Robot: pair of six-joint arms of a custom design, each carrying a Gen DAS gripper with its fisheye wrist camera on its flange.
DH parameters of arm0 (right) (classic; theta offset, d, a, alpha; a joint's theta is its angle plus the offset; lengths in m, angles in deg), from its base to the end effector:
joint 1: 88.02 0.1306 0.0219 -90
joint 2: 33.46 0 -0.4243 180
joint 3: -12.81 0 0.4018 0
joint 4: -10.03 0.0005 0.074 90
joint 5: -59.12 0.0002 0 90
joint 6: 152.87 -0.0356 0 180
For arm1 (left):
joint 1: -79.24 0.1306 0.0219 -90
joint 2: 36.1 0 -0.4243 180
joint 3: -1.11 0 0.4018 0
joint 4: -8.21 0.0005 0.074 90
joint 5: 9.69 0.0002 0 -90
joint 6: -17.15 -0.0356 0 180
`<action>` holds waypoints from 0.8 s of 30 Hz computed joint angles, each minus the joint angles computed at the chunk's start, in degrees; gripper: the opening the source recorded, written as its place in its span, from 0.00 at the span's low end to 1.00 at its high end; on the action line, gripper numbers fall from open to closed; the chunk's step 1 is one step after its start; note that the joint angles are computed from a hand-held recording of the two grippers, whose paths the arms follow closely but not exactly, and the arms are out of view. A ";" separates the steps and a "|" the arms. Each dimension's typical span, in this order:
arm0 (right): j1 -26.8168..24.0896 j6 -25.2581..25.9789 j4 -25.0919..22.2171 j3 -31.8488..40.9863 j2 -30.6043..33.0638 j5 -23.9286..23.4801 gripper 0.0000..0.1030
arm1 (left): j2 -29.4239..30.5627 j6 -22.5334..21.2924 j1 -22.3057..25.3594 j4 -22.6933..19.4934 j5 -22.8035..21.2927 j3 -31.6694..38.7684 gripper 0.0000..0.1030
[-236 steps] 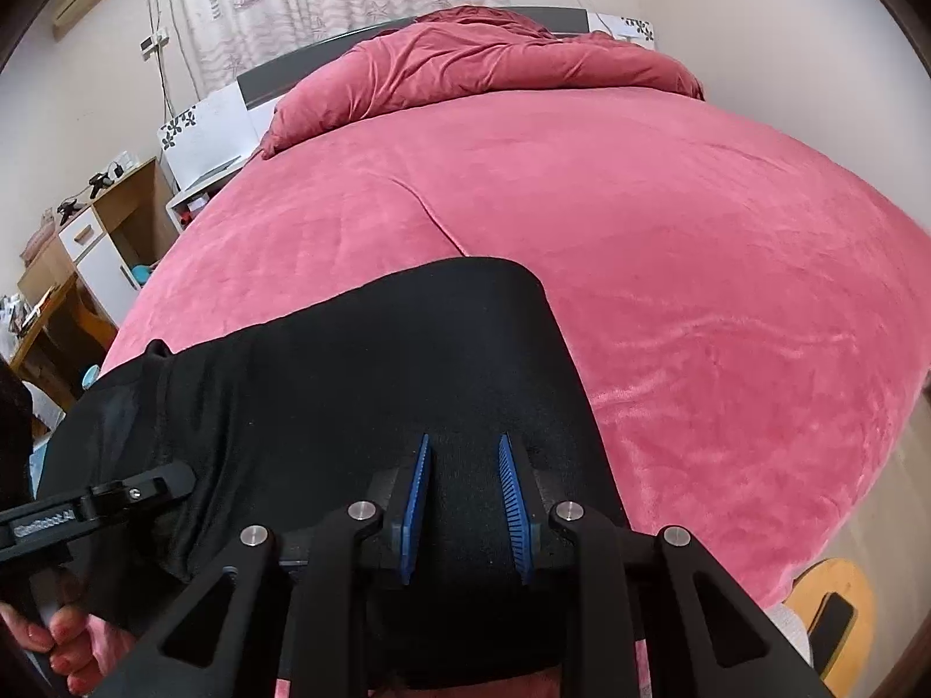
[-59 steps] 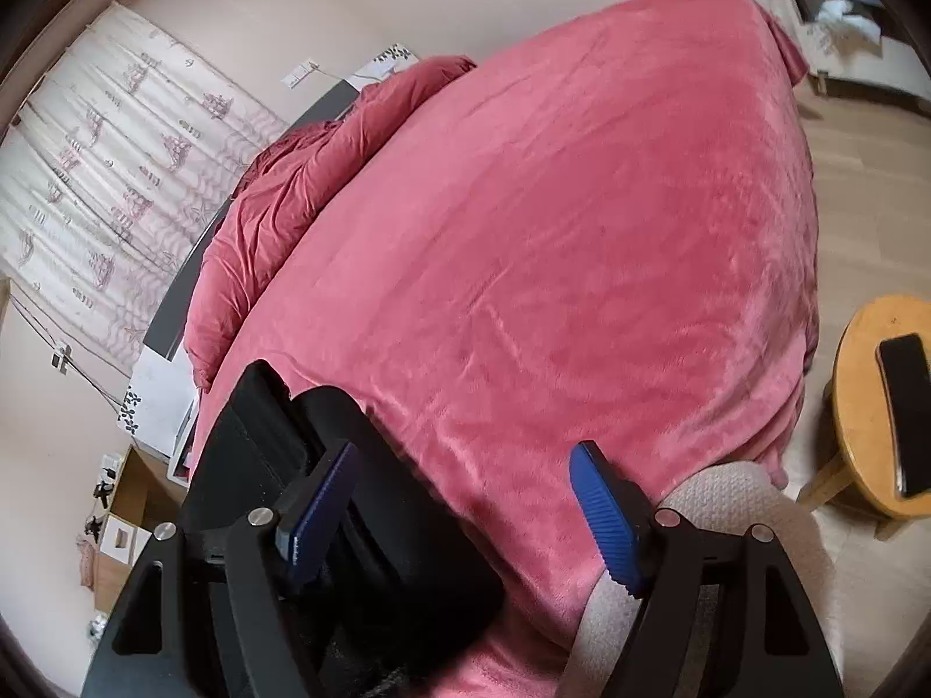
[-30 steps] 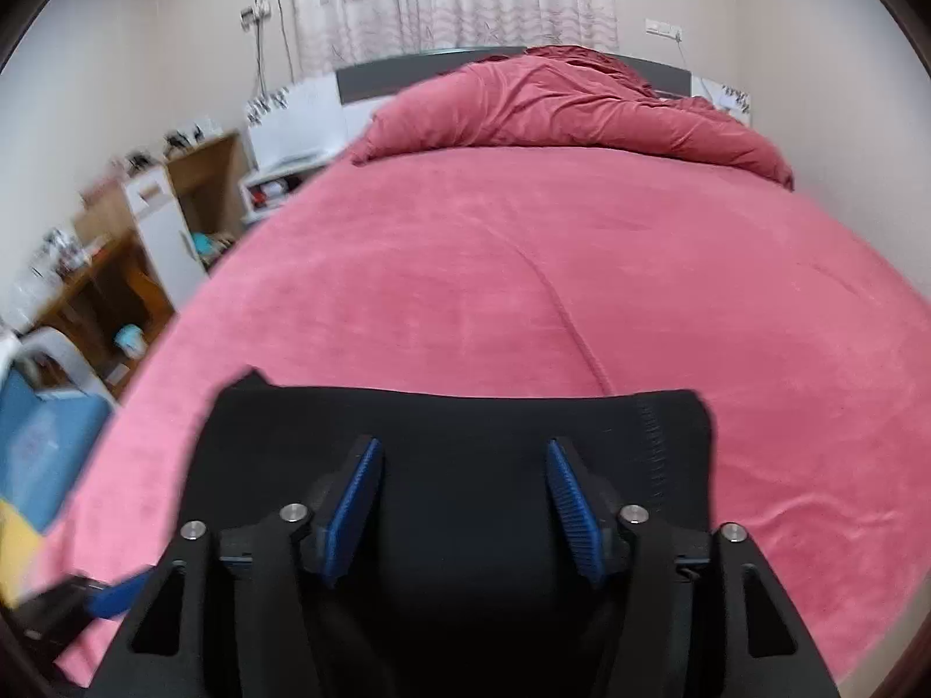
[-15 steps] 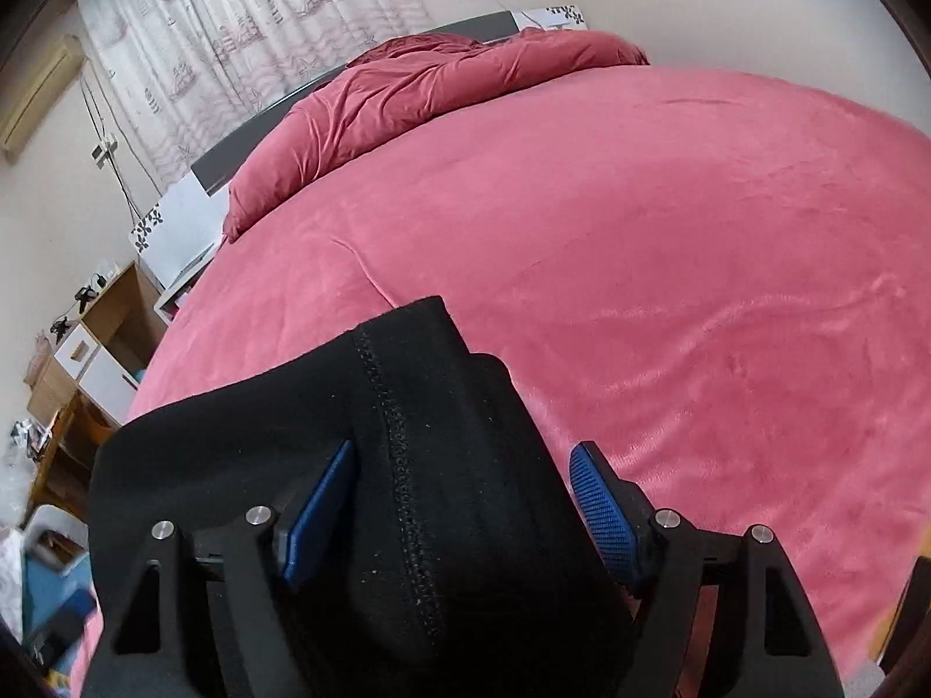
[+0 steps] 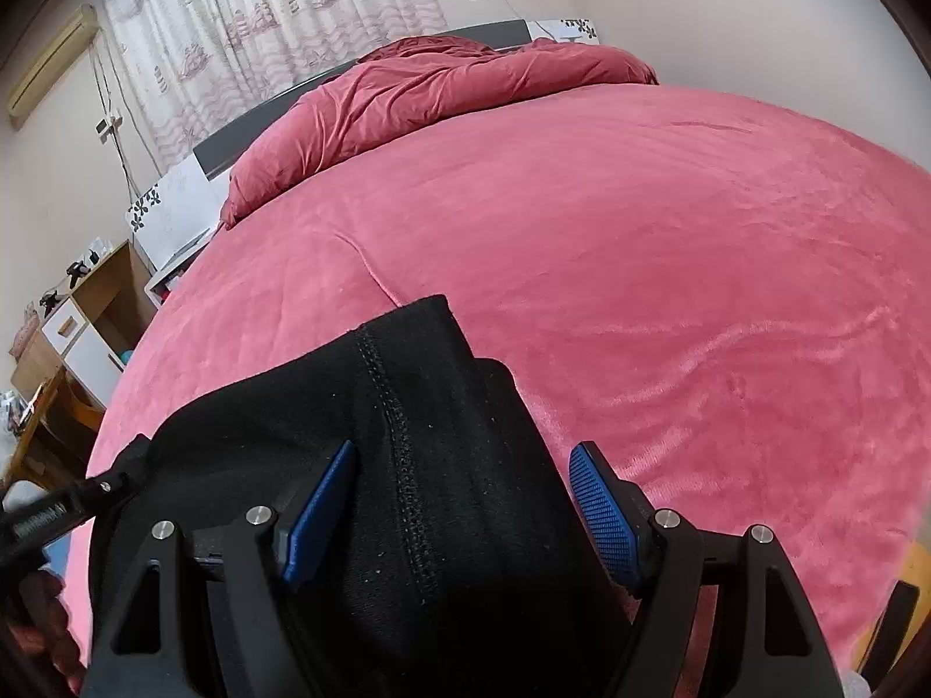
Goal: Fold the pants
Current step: 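Lay the folded trousers down and press them flat with both grippers, then grasp the folded black trousers' edge with both grippers side by side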
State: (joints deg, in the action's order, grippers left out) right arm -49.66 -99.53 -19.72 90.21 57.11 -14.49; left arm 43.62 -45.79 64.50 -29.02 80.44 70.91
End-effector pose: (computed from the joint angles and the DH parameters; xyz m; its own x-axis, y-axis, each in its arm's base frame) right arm 0.3958 0.2998 0.3895 -0.6871 0.1867 -0.7022 -0.0288 0.9587 0.2831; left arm 0.4025 -0.1065 0.3984 -0.7478 -0.2737 -0.6049 -0.0946 0.9457 -0.3109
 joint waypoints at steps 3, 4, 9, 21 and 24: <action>-0.29 -0.46 -1.05 0.50 0.10 -0.72 0.73 | -1.85 -0.73 0.12 -0.10 -0.60 -0.56 0.28; -0.44 -0.76 -1.87 0.92 0.04 -1.25 0.73 | -2.81 0.10 -0.06 -0.24 -1.41 -0.84 0.30; 0.54 0.28 -3.17 -0.11 -5.94 1.94 0.56 | -11.48 6.09 1.26 0.32 0.33 -5.68 0.41; 7.01 2.47 -12.82 -2.75 -13.28 -2.55 0.23 | -19.44 -2.53 -13.07 -3.37 -0.61 -10.82 0.41; 7.32 2.47 -15.51 -1.55 -11.36 -3.49 0.22 | -19.21 -3.04 -15.32 -4.25 -2.31 -11.56 0.41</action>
State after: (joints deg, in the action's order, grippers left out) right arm -42.34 -97.05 -35.23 88.66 45.75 -17.98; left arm 24.42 -48.83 49.17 -33.27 78.13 59.34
